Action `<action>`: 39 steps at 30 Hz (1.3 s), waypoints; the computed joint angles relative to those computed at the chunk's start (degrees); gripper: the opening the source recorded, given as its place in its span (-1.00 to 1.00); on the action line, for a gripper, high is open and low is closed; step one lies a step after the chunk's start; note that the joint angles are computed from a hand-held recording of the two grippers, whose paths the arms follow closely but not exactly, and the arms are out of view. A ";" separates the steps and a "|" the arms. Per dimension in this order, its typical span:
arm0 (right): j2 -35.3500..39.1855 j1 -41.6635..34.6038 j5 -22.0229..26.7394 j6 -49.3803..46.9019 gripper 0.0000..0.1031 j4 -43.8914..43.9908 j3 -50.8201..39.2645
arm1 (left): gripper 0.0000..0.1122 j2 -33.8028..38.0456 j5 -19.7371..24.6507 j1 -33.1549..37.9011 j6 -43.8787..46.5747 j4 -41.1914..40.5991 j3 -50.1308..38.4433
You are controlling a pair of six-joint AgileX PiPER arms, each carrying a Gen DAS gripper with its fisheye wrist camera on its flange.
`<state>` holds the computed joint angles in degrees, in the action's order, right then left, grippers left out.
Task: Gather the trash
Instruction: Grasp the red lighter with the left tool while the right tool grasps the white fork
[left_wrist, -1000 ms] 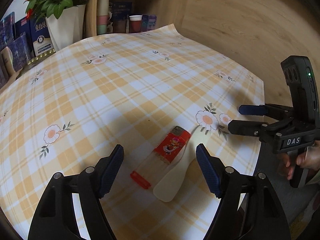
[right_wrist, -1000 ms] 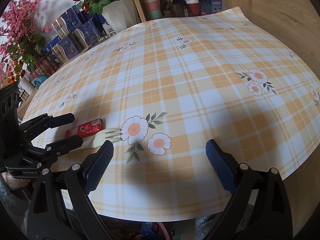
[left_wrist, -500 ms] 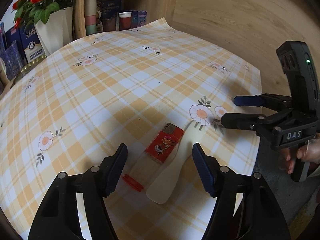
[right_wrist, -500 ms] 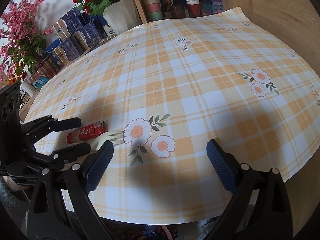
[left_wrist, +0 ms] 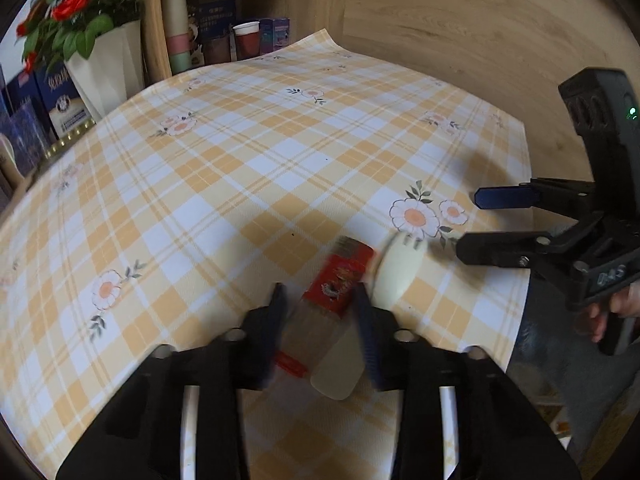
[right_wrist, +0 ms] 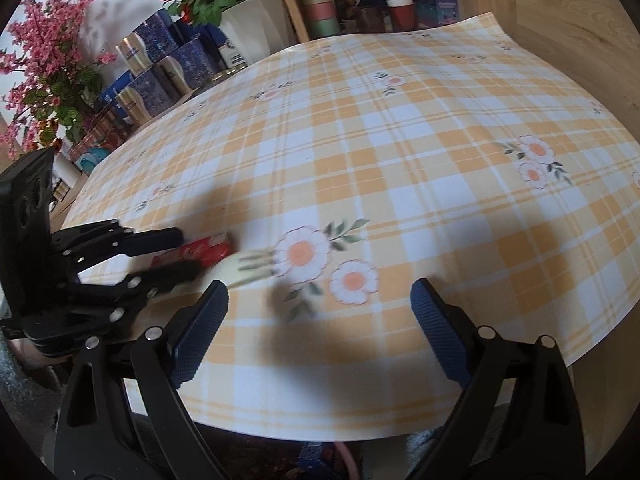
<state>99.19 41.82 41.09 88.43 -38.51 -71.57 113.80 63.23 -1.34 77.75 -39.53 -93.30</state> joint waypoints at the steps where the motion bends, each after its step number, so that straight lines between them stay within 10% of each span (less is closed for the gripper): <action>1: 0.08 0.25 -0.70 -0.37 0.70 0.76 -0.32 | -0.56 -0.13 -0.30 0.18 -0.42 -0.02 0.11; 8: 3.57 2.01 -5.42 -5.60 0.12 7.90 -5.03 | -0.60 -1.39 -2.02 6.88 -8.79 -3.49 1.22; 27: 22.84 0.13 13.23 -25.50 -0.20 10.87 -36.15 | -0.60 -11.68 2.99 23.65 -9.16 -19.93 16.60; 39: 20.35 2.22 9.12 -27.52 -0.52 6.48 -31.54 | -0.60 -14.15 4.10 26.11 -9.35 -21.89 20.04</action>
<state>119.54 44.04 50.21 60.91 -32.03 -103.11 99.65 67.33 24.77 68.40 -61.42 -73.26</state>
